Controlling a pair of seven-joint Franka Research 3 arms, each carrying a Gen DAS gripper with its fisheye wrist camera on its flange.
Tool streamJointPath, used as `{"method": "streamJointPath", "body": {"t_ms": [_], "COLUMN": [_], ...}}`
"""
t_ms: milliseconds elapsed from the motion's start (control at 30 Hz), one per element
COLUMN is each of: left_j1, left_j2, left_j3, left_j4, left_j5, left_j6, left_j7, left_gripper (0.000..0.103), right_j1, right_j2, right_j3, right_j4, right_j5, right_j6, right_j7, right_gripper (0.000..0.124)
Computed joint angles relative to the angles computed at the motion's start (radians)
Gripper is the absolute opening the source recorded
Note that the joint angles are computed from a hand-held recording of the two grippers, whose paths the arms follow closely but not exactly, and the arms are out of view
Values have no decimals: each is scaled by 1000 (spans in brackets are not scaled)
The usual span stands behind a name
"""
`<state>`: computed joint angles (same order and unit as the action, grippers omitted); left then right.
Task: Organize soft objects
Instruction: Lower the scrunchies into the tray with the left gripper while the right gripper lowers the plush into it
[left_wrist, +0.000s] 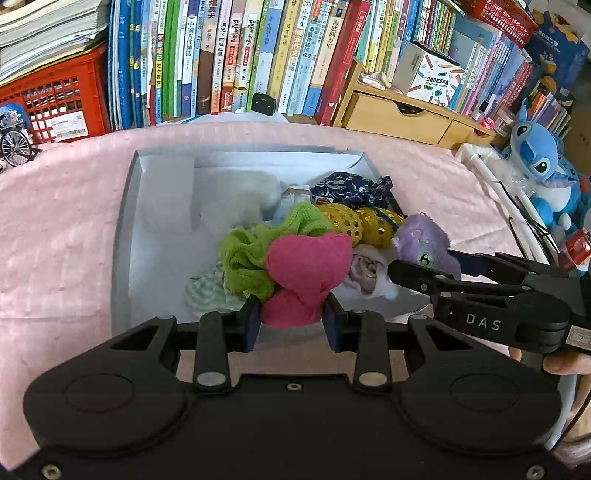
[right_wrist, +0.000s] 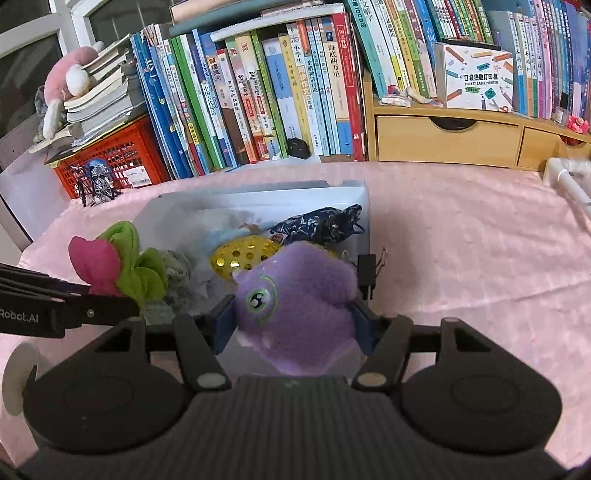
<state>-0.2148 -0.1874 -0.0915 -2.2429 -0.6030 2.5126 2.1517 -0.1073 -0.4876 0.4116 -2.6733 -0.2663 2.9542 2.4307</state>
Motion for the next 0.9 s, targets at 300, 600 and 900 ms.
{"method": "streamJointPath", "body": {"t_ms": [300, 600, 900], "left_j1": [5, 6, 1], "left_j2": [20, 59, 92], "left_j3": [-3, -43, -65], "left_j4": [43, 61, 66], "left_j5": [-27, 46, 103], "left_j6": [-106, -58, -27], "left_j7": [49, -21, -81], "left_gripper": [33, 33, 35], "right_j1": [47, 91, 132], "right_j2": [10, 57, 94], "right_j3": [-48, -110, -150], "right_j4": [16, 7, 14], "right_j5": [-3, 67, 150], "right_j6": [-62, 2, 26], "right_j7": [-36, -85, -164], "right_gripper": [67, 66, 67]}}
